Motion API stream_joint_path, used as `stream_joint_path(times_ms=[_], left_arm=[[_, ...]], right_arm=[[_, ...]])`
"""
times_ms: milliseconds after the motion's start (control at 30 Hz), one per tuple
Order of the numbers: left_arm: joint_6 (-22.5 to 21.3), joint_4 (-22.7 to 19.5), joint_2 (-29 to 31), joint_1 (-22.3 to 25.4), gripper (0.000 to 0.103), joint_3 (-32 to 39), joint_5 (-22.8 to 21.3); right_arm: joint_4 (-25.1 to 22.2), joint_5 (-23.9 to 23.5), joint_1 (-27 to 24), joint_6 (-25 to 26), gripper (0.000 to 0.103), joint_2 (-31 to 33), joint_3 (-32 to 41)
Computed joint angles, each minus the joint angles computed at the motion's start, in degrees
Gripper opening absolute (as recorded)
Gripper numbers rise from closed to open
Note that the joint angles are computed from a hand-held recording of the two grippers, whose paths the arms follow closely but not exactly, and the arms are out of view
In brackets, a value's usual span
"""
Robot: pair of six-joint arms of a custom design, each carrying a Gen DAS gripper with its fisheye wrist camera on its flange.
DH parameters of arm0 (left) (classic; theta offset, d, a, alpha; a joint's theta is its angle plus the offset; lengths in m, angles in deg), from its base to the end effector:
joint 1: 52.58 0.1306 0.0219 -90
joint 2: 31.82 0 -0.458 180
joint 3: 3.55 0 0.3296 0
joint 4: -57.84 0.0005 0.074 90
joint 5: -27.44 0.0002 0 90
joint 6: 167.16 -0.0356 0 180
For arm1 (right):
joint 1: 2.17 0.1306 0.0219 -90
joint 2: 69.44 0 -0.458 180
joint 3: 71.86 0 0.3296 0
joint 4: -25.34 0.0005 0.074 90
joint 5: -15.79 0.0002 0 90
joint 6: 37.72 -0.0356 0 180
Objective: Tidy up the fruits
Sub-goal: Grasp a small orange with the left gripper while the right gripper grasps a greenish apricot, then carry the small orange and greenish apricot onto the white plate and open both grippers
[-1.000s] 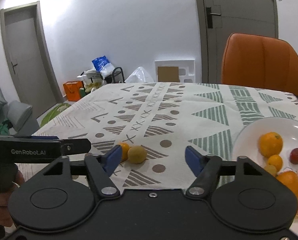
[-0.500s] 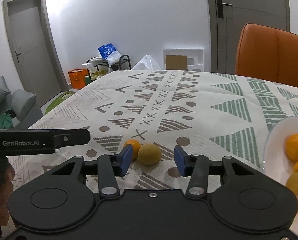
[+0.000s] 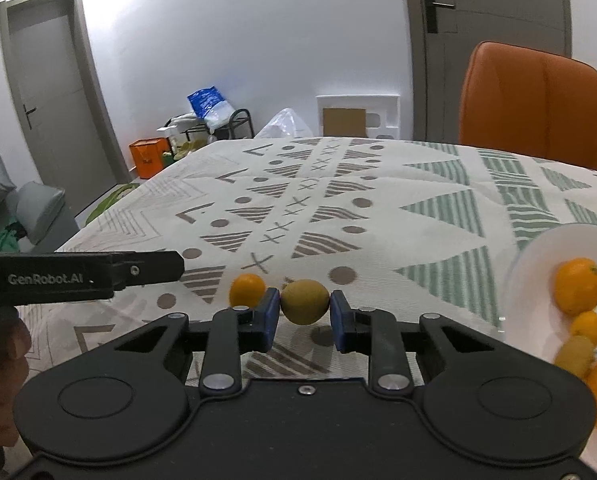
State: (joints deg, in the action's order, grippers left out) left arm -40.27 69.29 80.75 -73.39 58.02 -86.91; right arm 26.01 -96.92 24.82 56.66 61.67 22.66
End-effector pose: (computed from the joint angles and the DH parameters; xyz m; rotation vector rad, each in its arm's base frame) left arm 0.4603 -0.1598 0.2294 -0.5242 2.1273 -0.0836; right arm 0.5947 0.3177 0.2164 -0.8142 2.0631 0.6552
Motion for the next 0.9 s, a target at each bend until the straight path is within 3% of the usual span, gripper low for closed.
stream_joint_path(times_ms=[300,467,600,900], left_arm=[[-1.71,-1.29,2.04,-1.10,0.053,3.43,1.33],[-1.77,-2.83,3.85,-1.44,0.047,5.84,2.38],[-0.47,-5.46,5.51,-1.57,0.020,8.01,2.39],[-1.15,-5.20,5.00,-3.07,0.020,9.23,0.65]], right_arm=[[2.49,-0.66,-1.94,-1.56,0.026,-1.09,-1.93],[4.50,-1.29,-3.24,-2.30,0.026,-2.28,-3.70],[6.12,-0.75,-4.49,-3.10,0.026,-3.21,-4.95],[9.18,1.33,-7.65,-5.40,0.026,-3.98,-6.70]])
